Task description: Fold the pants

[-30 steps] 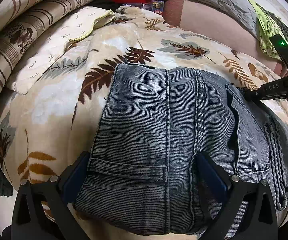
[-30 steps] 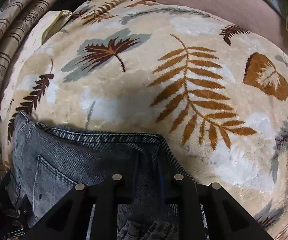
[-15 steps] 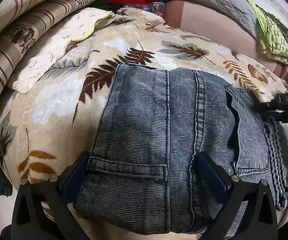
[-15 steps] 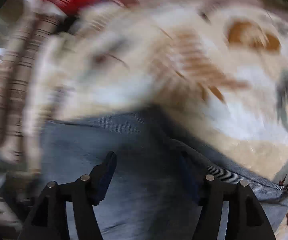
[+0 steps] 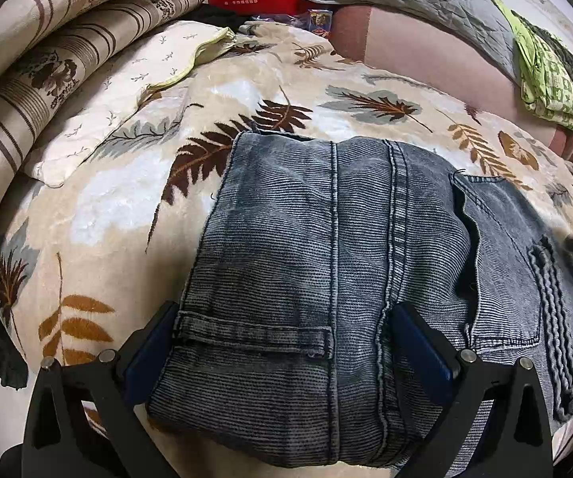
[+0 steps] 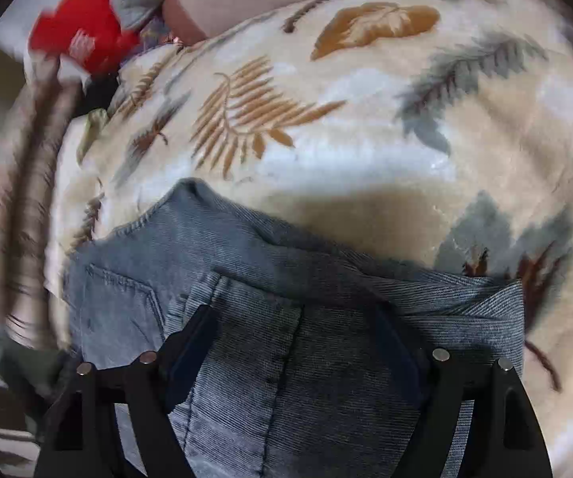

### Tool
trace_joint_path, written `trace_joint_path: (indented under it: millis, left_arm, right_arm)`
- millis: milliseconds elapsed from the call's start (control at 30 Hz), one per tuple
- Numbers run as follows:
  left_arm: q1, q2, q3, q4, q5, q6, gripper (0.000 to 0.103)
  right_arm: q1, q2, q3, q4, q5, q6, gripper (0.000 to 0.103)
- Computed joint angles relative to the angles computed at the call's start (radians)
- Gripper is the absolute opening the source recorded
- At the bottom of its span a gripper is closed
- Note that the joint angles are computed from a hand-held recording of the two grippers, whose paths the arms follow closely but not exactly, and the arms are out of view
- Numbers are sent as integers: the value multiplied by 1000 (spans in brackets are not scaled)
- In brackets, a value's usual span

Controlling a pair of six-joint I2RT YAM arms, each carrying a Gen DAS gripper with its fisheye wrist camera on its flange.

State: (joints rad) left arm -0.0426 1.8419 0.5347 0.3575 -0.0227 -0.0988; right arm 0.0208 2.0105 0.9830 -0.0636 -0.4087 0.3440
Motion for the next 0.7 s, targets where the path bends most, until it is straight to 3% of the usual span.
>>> trace_joint_path:
  millis: [100, 200, 333, 400, 533, 700]
  left_arm:
    - [-4, 2, -2, 6, -9, -7, 103]
    - [-4, 1, -7, 13, -10, -8, 103]
    - [-2, 3, -10, 20, -7, -5, 103]
    - [-3, 1, -10, 18, -8, -8, 103]
    - [13, -48, -21, -15, 16, -9, 103]
    - [86, -214, -109, -11, 79, -60, 103]
  right_arm:
    - [2, -97, -51, -8, 4, 18, 82]
    - [30, -272, -179, 7, 33, -46, 82]
    - [71, -442, -347, 14, 7, -42, 82]
    - [111, -458, -399, 31, 19, -41, 82]
    - [170, -329, -426, 105, 123, -54, 83]
    - [230, -491, -429, 39, 171, -35, 83]
